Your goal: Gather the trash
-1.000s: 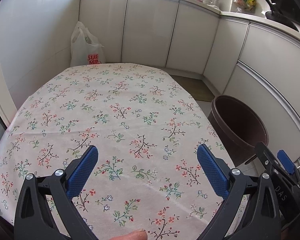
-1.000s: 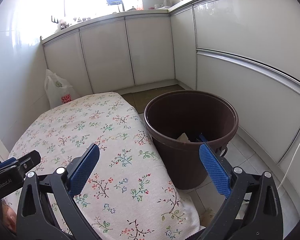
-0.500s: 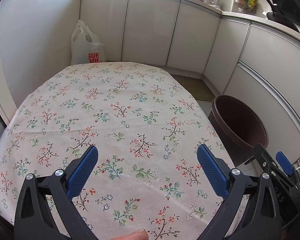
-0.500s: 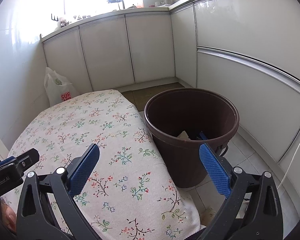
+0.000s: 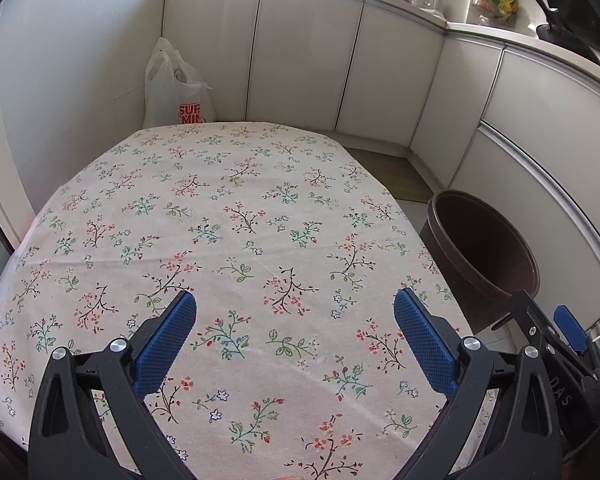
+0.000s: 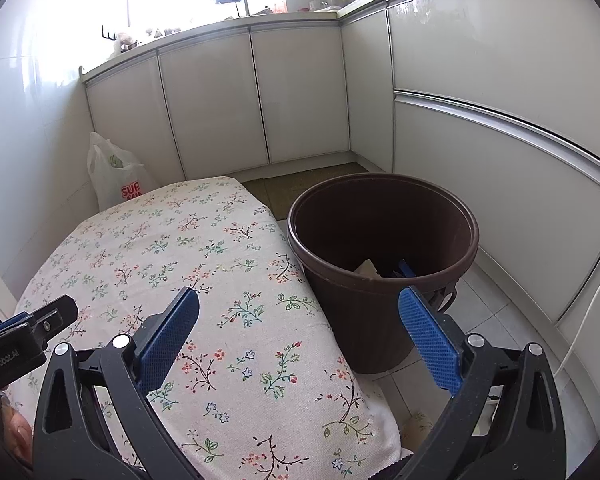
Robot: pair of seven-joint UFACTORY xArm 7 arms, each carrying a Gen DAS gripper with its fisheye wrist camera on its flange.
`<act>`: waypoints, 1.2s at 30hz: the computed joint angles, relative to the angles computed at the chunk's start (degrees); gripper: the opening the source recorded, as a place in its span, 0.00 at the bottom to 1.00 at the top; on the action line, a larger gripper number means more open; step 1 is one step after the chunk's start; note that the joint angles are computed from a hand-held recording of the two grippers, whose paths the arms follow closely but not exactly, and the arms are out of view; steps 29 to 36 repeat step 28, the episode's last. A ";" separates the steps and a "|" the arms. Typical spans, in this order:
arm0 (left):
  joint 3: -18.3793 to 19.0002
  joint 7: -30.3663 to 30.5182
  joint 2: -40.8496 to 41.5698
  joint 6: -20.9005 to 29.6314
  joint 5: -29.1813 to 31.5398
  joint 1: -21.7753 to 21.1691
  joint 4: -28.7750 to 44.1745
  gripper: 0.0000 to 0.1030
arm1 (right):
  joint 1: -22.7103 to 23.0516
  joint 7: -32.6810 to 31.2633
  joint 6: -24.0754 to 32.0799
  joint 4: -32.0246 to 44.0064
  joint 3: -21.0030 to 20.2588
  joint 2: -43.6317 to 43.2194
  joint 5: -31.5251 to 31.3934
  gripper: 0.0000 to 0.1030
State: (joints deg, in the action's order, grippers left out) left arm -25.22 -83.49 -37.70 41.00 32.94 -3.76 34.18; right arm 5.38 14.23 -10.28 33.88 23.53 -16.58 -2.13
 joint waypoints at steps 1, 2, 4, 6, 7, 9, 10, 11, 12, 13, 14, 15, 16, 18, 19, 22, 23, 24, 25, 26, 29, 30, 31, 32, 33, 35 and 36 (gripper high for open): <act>0.09 0.07 0.06 -0.13 0.02 -0.05 -0.02 0.93 | -0.01 0.03 0.03 0.01 0.01 0.00 -0.01 0.93; 0.18 0.12 0.12 -0.31 0.03 -0.10 -0.09 0.93 | -0.11 0.07 0.04 0.00 0.12 -0.05 0.00 0.93; 0.41 0.42 0.28 -0.67 0.06 -0.18 -0.16 0.92 | 0.05 0.07 -0.01 0.01 -0.07 0.00 -0.08 0.93; 0.52 0.81 0.34 -1.27 0.23 -0.29 -0.31 0.88 | 0.13 0.09 -0.04 -0.02 -0.11 -0.01 -0.09 0.93; 0.52 0.98 0.32 -1.64 0.36 -0.32 -0.42 0.84 | 0.30 0.00 -0.04 0.01 -0.36 0.05 -0.16 0.93; 0.57 1.27 0.23 -2.90 0.70 -0.26 -0.69 0.83 | 0.47 -0.02 0.00 0.01 -0.43 0.07 -0.17 0.93; 0.25 1.27 0.21 -2.92 0.91 -0.04 -0.62 0.83 | 0.55 -0.01 0.03 0.00 -0.51 0.03 -0.16 0.93; -0.28 1.18 0.18 -2.66 1.30 0.27 -0.49 0.83 | 0.48 0.02 -0.01 -0.02 -0.46 0.00 -0.13 0.93; -0.44 1.07 0.09 -2.74 1.52 0.44 -0.52 0.83 | 0.52 0.01 -0.05 -0.01 -0.52 0.04 -0.14 0.93; -0.42 0.90 -0.10 -3.02 1.62 0.55 -0.69 0.81 | 0.39 0.10 -0.03 0.01 -0.33 -0.01 -0.05 0.93; -0.34 0.59 -0.46 -3.59 1.68 0.65 -1.03 0.76 | 0.09 0.20 0.04 0.00 0.04 -0.08 0.04 0.93; -0.14 0.63 -0.75 -4.01 1.60 0.65 -1.31 0.75 | 0.11 0.20 0.03 0.00 0.00 -0.09 -0.01 0.93; -0.09 0.71 -0.85 -4.18 1.47 0.74 -1.39 0.75 | -0.04 0.29 0.05 -0.04 0.21 -0.18 0.03 0.93; -0.11 0.98 -0.81 -4.38 1.26 0.96 -1.35 0.75 | -0.21 0.33 0.06 -0.02 0.42 -0.17 -0.03 0.93; -0.19 1.04 -0.75 -4.51 1.13 1.02 -1.28 0.76 | -0.23 0.37 0.10 -0.01 0.38 -0.18 -0.04 0.93; 0.09 2.20 -0.33 -5.16 0.45 0.72 -0.99 0.86 | -0.35 0.52 0.11 -0.03 0.48 -0.24 -0.12 0.93; -0.29 2.37 -0.14 -4.76 0.45 0.83 -0.64 0.88 | -0.59 0.64 0.13 -0.04 0.78 -0.29 -0.07 0.93; -0.61 2.39 -0.01 -4.44 0.48 0.92 -0.41 0.89 | -0.66 0.70 0.14 -0.06 0.87 -0.31 -0.08 0.93; -0.87 2.30 0.10 -4.21 0.56 1.04 -0.22 0.89 | -0.66 0.74 0.14 -0.06 0.87 -0.31 -0.12 0.93; -1.18 2.16 0.25 -3.82 0.67 1.15 0.04 0.89 | -0.68 0.75 0.04 -0.07 0.87 -0.29 -0.16 0.93; -1.33 2.08 0.43 -3.18 0.79 1.14 0.33 0.89 | -0.73 0.78 -0.05 -0.11 0.94 -0.32 -0.18 0.93; -1.33 2.08 0.43 -3.18 0.79 1.14 0.33 0.89 | -0.73 0.78 -0.05 -0.11 0.94 -0.32 -0.18 0.93; -1.33 2.08 0.43 -3.18 0.79 1.14 0.33 0.89 | -0.73 0.78 -0.05 -0.11 0.94 -0.32 -0.18 0.93; -1.33 2.08 0.43 -3.18 0.79 1.14 0.33 0.89 | -0.73 0.78 -0.05 -0.11 0.94 -0.32 -0.18 0.93; -1.33 2.08 0.43 -3.18 0.79 1.14 0.33 0.89 | -0.73 0.78 -0.05 -0.11 0.94 -0.32 -0.18 0.93; -1.33 2.08 0.43 -3.18 0.79 1.14 0.33 0.89 | -0.73 0.78 -0.05 -0.11 0.94 -0.32 -0.18 0.93; -1.33 2.08 0.43 -3.18 0.79 1.14 0.33 0.89 | -0.73 0.78 -0.05 -0.11 0.94 -0.32 -0.18 0.93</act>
